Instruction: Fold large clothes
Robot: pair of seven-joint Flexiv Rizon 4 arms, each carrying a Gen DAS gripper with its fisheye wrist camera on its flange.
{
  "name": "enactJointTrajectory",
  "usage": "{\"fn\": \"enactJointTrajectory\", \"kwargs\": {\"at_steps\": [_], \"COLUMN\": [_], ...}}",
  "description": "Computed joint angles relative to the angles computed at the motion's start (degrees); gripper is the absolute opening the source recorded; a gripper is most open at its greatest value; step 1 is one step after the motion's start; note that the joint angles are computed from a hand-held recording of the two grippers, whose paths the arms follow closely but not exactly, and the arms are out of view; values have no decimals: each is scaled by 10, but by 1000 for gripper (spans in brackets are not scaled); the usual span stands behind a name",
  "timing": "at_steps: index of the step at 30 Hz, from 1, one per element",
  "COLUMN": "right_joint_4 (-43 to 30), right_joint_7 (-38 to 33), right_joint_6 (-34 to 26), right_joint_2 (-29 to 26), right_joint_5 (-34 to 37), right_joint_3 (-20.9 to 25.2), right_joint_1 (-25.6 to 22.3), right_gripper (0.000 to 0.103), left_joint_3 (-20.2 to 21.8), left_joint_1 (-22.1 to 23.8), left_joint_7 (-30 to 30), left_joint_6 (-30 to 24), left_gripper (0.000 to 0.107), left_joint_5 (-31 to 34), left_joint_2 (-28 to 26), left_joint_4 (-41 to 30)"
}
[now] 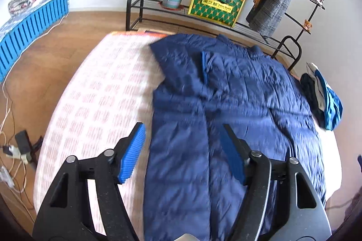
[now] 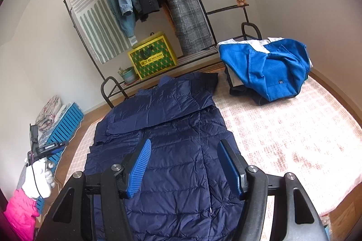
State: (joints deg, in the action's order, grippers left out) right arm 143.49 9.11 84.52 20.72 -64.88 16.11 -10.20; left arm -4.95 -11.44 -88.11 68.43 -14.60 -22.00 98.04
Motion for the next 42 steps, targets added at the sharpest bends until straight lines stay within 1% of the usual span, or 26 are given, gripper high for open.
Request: {"fn": "enactJointTrajectory", "kwargs": {"at_steps": [2,4,7,10,12,14,15,16,19,20,21,22,23,26,28,30,33,34,35,36,37,38,39,41,42], "right_joint_4": [11,28,53,72,81,89,92,96,96,98,97,94,91,78,72,65,56,51,45,37,32,30,25,20,21], "right_joint_7": [-16,-60,-156,-240,-296,-342,-358,-370,-413,-425,-444,-460,-472,-494,-519,-540,-559,-581,-609,-632,-635,-634,-645,-654,-644], "right_joint_6": [-2,-9,-40,-69,-79,-73,-70,-68,-93,-93,-97,-100,-107,-128,-130,-136,-140,-136,-132,-135,-134,-134,-134,-122,-115], "right_joint_2": [11,23,44,56,53,45,40,36,23,19,16,10,4,-11,-19,-28,-37,-38,-39,-42,-48,-52,-54,-57,-57], "right_joint_5": [8,42,132,229,316,388,413,434,503,529,561,583,595,605,637,668,690,714,754,787,792,786,793,812,806], "right_joint_3": [-4,-13,-27,-44,-69,-92,-97,-99,-108,-110,-117,-120,-117,-96,-93,-89,-78,-84,-96,-105,-98,-89,-88,-83,-74], "right_joint_1": [3,17,57,102,149,188,198,204,235,244,261,272,274,263,269,274,272,284,303,317,315,308,310,311,303], "right_gripper": [65,65,65,65,65,65,65,65,64,64,64,64,64,64,64,64,64,63,55,51,47,40,35,19,16], "left_joint_3": [-11,-18,-19,-12,-26,-33,-35,-33,-29,-29,-31,-31,-31,-32,-30,-35,-38,-39,-39,-41,-42,-42,-42,-43,-45], "left_joint_1": [14,24,27,24,33,36,35,33,24,23,21,20,19,15,8,8,6,8,10,11,11,10,8,2,0], "left_joint_7": [21,43,74,81,109,134,143,145,157,161,168,172,176,183,186,203,223,230,232,234,235,237,241,251,259], "left_joint_6": [4,8,8,6,-3,-17,-24,-31,-36,-38,-40,-46,-51,-63,-48,-47,-44,-51,-61,-67,-70,-71,-69,-60,-53], "left_gripper": [70,70,70,70,70,70,70,70,70,70,70,68,65,62,62,60,48,35,23,19,13,8,7,5,5], "left_joint_5": [-25,-60,-99,-120,-185,-238,-256,-261,-263,-266,-274,-277,-279,-284,-276,-289,-308,-318,-326,-340,-351,-358,-365,-374,-386], "left_joint_2": [39,73,103,110,109,105,103,101,100,99,99,98,97,90,91,94,95,93,91,88,86,85,87,90,94], "left_joint_4": [65,126,191,226,246,254,257,254,253,253,254,252,252,249,255,260,265,262,259,256,255,254,254,253,253]}}
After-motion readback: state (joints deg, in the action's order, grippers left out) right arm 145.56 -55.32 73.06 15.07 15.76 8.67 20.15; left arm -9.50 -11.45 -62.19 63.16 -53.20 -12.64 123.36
